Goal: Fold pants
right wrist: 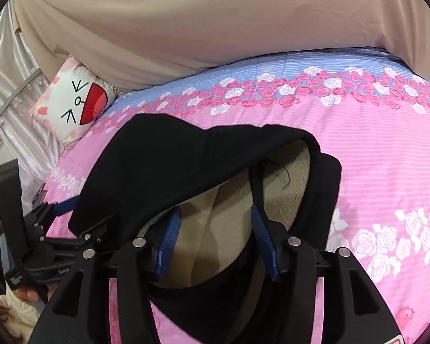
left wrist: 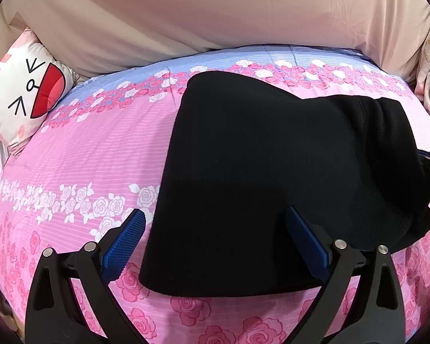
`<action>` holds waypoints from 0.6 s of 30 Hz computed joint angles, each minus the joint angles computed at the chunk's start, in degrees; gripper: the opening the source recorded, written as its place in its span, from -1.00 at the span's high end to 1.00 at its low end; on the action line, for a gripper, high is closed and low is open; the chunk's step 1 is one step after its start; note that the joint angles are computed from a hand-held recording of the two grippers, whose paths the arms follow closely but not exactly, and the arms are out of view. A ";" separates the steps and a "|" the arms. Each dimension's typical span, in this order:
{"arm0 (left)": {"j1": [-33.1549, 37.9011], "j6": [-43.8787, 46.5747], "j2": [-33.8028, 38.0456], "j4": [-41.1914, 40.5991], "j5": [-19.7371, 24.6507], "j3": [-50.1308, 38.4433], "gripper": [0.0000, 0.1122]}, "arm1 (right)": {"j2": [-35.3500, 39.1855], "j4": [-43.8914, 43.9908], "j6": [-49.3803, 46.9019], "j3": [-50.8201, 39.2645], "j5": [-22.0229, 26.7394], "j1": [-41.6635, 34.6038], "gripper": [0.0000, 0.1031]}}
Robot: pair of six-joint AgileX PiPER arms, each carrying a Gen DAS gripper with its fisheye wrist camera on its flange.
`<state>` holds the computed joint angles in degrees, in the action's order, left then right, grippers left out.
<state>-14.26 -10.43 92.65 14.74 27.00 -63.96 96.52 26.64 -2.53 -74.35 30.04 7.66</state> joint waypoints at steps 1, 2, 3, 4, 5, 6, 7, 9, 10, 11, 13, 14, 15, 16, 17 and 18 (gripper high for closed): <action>0.07 0.26 0.03 -0.21 0.03 -0.06 -0.71 | 0.35 2.19 -1.65 -0.19 0.20 -0.17 0.51; 0.08 0.35 0.03 -0.34 0.05 -0.08 -0.71 | 1.18 6.67 -5.38 -0.68 1.51 -1.05 1.00; 0.15 0.67 0.08 -0.64 0.16 -0.17 -0.71 | 1.75 11.14 -8.42 -0.68 2.60 -1.91 1.00; 0.12 0.64 0.10 -0.68 0.18 -0.19 -0.71 | 1.77 13.32 -9.46 -0.14 2.25 -2.16 1.00; 0.18 0.91 0.13 -0.93 0.24 -0.25 -0.71 | 1.46 13.21 -9.01 0.16 1.73 -1.87 1.00; 0.27 1.27 0.16 -1.27 0.29 -0.30 -0.71 | 1.06 13.32 -8.86 0.47 1.40 -1.77 1.00; 0.23 1.17 0.23 -1.22 0.38 -0.41 -0.71 | 0.40 14.93 -9.98 1.12 1.06 -2.04 1.00; 0.16 1.11 0.27 -1.04 0.43 -0.48 -0.71 | -0.95 17.15 -11.69 2.28 0.52 -2.68 1.00; 0.11 0.94 0.27 -0.86 0.45 -0.48 -0.71 | -1.78 15.54 -10.32 2.68 -0.10 -2.68 1.00; 0.02 0.73 0.23 -0.67 0.44 -0.43 -0.71 | -2.27 11.63 -7.19 2.74 -0.85 -2.22 0.94; 0.01 0.68 0.24 -0.63 0.44 -0.42 -0.71 | -1.74 5.30 -1.95 1.78 0.00 -1.66 0.44; 0.00 0.95 0.25 -1.00 0.55 -0.46 -0.72 | -0.95 5.13 -1.81 1.21 1.32 -1.88 0.26; -0.03 0.77 0.27 -0.86 0.66 -0.51 -0.72 | -0.89 7.24 -3.56 1.75 0.96 -2.04 0.26; -0.13 0.54 0.19 -0.65 0.71 -0.47 -0.72 | -1.21 7.06 -3.47 2.46 -0.26 -1.69 0.26; -0.13 0.57 0.16 -0.69 0.82 -0.54 -0.72 | -1.28 4.59 -1.56 2.33 -0.73 -1.01 0.27; 0.03 1.10 0.11 -1.17 0.91 -0.60 -0.72 | -1.61 1.48 1.50 2.28 -1.32 -0.32 0.29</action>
<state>-14.23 -9.33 92.76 13.57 27.91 -64.56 94.92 28.12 -1.02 -72.07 28.72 7.34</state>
